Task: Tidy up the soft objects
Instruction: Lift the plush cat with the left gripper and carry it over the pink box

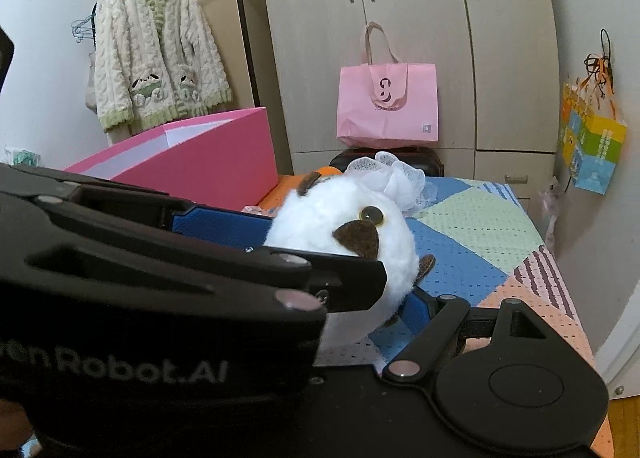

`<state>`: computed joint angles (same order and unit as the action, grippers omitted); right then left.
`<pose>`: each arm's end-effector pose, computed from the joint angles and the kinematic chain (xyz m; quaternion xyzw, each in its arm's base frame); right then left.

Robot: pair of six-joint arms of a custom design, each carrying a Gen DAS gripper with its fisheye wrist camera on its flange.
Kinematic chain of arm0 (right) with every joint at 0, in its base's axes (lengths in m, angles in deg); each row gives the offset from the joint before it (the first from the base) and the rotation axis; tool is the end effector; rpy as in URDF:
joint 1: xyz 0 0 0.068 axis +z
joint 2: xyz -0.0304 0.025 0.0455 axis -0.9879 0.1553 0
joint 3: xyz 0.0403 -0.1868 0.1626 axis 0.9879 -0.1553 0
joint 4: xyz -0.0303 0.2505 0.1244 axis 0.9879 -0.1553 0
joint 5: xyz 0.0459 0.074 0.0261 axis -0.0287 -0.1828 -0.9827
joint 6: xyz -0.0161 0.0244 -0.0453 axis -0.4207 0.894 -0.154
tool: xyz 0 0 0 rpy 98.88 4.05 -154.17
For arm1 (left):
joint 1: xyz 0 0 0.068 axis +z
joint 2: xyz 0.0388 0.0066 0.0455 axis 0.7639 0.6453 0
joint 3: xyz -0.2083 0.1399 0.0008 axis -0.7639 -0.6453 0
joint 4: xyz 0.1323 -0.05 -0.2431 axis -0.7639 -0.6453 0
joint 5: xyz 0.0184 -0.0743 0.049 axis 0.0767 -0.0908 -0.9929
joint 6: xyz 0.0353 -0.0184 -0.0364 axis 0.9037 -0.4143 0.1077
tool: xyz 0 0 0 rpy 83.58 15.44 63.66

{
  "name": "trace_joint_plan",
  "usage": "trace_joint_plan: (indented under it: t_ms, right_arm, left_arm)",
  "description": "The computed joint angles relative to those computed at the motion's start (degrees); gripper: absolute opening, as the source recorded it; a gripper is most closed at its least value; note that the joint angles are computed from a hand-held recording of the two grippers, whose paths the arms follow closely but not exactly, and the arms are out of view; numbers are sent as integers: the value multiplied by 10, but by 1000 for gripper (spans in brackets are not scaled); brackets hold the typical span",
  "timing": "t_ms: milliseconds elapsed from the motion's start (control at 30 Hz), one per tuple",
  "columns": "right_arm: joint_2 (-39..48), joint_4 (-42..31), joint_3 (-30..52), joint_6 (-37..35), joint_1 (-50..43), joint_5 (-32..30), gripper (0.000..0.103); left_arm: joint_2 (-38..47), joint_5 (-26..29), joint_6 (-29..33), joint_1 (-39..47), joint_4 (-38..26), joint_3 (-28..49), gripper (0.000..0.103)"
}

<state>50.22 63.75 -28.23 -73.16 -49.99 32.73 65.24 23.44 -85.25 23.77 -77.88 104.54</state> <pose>0.2569 0.1556 0.0947 -0.1821 0.8252 0.1800 0.5035 0.2362 -0.1143 0.1654 0.1312 0.8636 -0.1304 0.4690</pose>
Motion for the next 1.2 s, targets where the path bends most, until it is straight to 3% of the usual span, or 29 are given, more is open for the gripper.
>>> trace_joint_plan:
  t_ms: [500, 633, 800, 967, 1033, 1067, 1200]
  right_arm:
    - [-118, -26, -80, -3, 44, 37, 86]
    - [-161, -76, -87, -13, 63, 56, 86]
    - [-219, -167, -80, 13, 56, 25, 86]
    - [-272, -196, -99, -12, 63, 12, 83]
    - [-287, -221, -97, -23, 62, 4, 79]
    - [-297, -226, -99, -24, 62, 3, 72]
    - [-330, -249, -103, -34, 64, -1, 72]
  left_arm:
    - [-146, -20, -10, -34, -98, -44, 56]
    - [-171, -29, -17, -44, -131, -47, 56]
    - [-202, 2, -21, -30, -172, -45, 56]
    - [-215, 22, -56, -11, -217, -32, 56]
    - [-220, 41, -57, 1, -237, -27, 56]
    - [-221, 52, -61, 9, -251, -23, 56]
    - [-242, 129, -73, 62, -280, -25, 56]
